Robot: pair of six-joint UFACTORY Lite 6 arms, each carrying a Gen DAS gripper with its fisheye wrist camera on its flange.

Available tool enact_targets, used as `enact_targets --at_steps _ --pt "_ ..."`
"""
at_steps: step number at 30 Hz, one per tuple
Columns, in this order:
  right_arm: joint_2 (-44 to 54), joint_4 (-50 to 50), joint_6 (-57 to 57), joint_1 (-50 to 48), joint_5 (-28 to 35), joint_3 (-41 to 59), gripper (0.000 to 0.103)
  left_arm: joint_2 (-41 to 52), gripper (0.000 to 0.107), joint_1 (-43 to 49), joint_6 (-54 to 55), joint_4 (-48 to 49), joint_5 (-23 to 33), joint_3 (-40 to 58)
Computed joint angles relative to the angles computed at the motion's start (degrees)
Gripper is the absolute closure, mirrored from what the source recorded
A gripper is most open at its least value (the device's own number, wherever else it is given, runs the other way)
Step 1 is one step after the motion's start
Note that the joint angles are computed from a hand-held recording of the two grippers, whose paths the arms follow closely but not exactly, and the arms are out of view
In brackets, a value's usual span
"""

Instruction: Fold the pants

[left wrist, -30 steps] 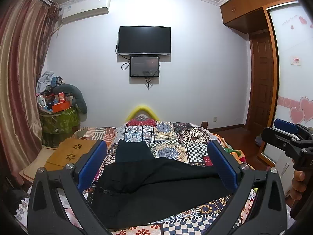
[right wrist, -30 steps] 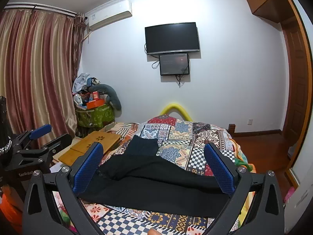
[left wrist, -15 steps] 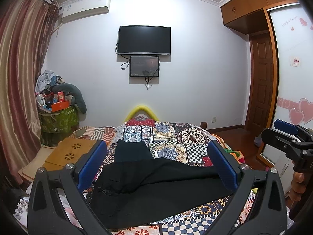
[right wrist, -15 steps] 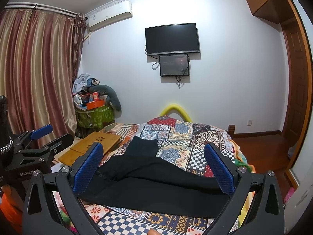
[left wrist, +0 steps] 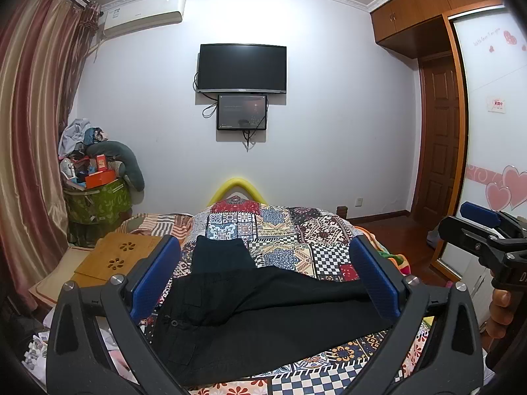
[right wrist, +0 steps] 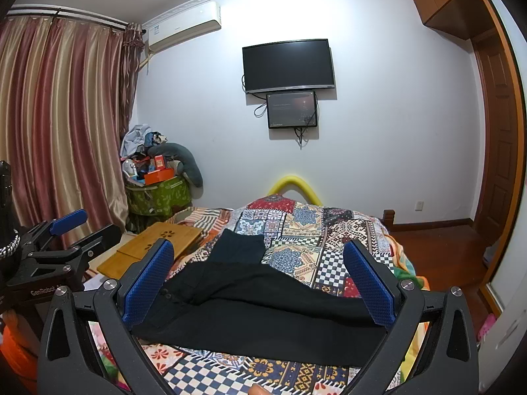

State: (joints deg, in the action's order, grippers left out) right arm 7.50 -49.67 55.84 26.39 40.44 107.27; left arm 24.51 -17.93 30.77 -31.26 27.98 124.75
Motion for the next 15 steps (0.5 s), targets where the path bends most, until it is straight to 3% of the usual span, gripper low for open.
enact_targets --at_steps 15 --pt "0.0 1.3 -1.6 -1.1 -0.5 0.3 0.001 1.8 0.004 -0.1 -2.2 1.4 0.8 2.6"
